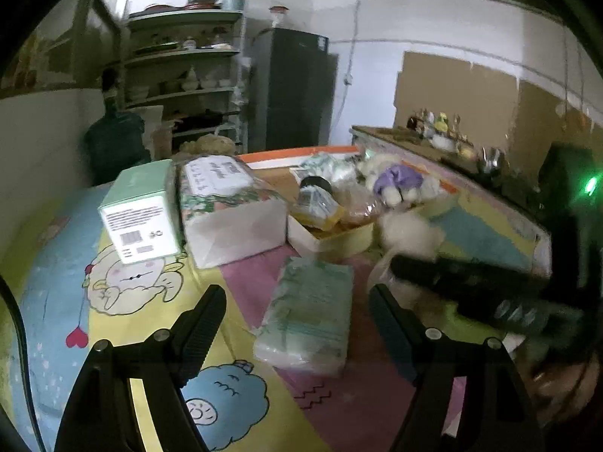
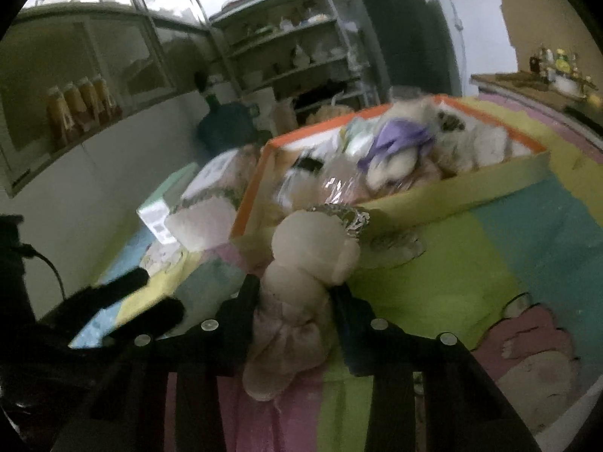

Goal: Organize soft objects
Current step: 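Grasp the green tissue pack with the left tool while the right tool grasps the white teddy bear, then carry the green tissue pack and white teddy bear over the tray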

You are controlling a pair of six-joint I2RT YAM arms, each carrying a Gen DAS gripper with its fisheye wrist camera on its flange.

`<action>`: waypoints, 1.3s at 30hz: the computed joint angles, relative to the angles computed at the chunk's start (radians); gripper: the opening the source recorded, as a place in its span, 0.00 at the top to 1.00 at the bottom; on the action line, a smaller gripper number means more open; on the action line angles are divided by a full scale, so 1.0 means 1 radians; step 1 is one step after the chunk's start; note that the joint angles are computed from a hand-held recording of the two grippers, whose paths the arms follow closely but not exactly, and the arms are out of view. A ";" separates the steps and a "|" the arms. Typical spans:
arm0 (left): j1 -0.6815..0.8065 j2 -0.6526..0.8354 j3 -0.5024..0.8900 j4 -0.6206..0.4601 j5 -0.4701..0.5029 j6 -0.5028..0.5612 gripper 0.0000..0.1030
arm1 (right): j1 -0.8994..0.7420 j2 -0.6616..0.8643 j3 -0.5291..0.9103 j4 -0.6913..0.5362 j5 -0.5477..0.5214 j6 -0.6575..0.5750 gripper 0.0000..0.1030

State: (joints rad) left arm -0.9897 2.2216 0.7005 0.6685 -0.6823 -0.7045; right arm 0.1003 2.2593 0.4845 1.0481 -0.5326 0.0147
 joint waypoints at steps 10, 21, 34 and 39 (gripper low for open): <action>0.039 0.054 0.110 -0.154 0.060 -0.003 0.24 | -0.069 -0.047 -0.033 0.022 -0.015 -0.013 0.62; 0.036 0.072 0.104 -0.114 0.068 -0.014 0.48 | -0.078 -0.034 -0.022 0.015 -0.029 -0.013 0.62; 0.022 -0.007 0.065 -0.116 0.010 -0.087 0.49 | -0.100 -0.047 -0.036 0.045 -0.046 -0.020 0.62; 0.012 -0.038 0.077 -0.155 -0.016 -0.090 0.49 | -0.111 -0.062 -0.043 0.052 -0.053 -0.027 0.62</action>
